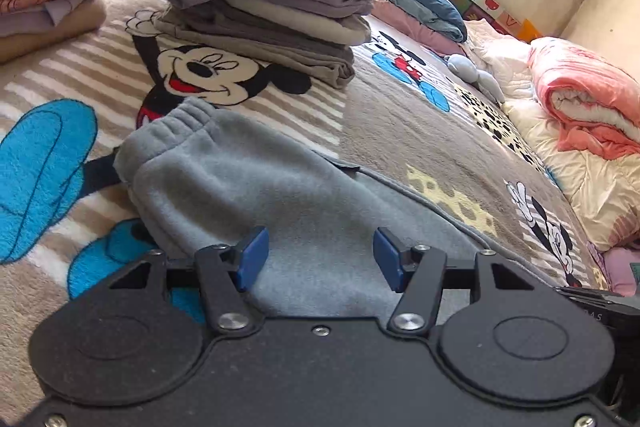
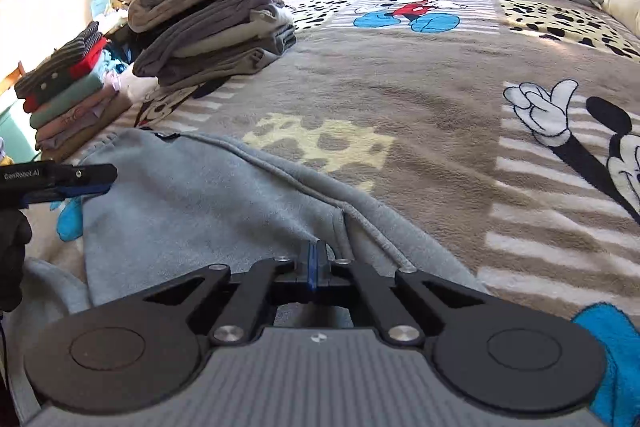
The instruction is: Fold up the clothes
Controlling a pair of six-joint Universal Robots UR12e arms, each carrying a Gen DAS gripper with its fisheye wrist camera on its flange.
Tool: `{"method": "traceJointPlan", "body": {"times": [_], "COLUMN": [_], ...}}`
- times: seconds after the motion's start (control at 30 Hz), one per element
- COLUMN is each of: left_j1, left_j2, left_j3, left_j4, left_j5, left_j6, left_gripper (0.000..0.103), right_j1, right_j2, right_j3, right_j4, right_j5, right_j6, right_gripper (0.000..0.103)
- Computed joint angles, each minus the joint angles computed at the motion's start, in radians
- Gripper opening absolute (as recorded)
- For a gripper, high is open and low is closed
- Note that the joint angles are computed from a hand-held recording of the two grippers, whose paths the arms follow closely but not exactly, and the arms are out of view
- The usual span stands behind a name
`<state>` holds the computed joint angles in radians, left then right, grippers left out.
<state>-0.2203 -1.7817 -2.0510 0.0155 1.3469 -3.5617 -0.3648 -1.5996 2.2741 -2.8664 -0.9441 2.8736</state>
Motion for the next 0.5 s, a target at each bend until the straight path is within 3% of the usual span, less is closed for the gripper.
{"method": "traceJointPlan", "body": {"times": [0.07,0.1,0.13,0.23,0.3,0.33,0.43,0.5], "left_j1": [0.007,0.008,0.006,-0.007,-0.012,-0.013,-0.025,-0.017], "left_j2": [0.007,0.010,0.011,0.005,0.001,0.000,-0.001,-0.006], "left_j3": [-0.008,-0.010,-0.009,0.004,0.014,0.017,0.026,0.028], "left_j4": [0.021,0.034,0.044,0.041,0.012,-0.003,-0.001,0.025], "left_j5": [0.002,0.005,0.008,0.029,0.047,0.065,0.149,0.128], "left_j6": [-0.017,-0.010,0.004,0.061,0.074,0.083,0.139,0.156], "left_gripper": [0.057,0.057,0.057,0.057,0.057,0.057,0.057,0.057], "right_j1": [-0.001,0.005,0.008,-0.001,0.034,0.037,0.031,0.017], "right_j2": [0.000,0.000,0.001,0.010,0.013,0.017,0.023,0.023], "right_j3": [0.011,0.016,0.022,0.015,0.009,0.010,0.011,0.014], "right_j4": [-0.046,-0.083,-0.129,-0.114,-0.098,-0.115,-0.132,-0.133], "right_j5": [-0.017,-0.046,-0.083,-0.045,-0.141,-0.156,-0.157,-0.124], "right_j6": [0.019,0.034,0.044,0.053,-0.026,-0.017,-0.004,0.006], "right_gripper": [0.000,0.020,0.027,0.047,0.040,0.039,0.033,0.033]}}
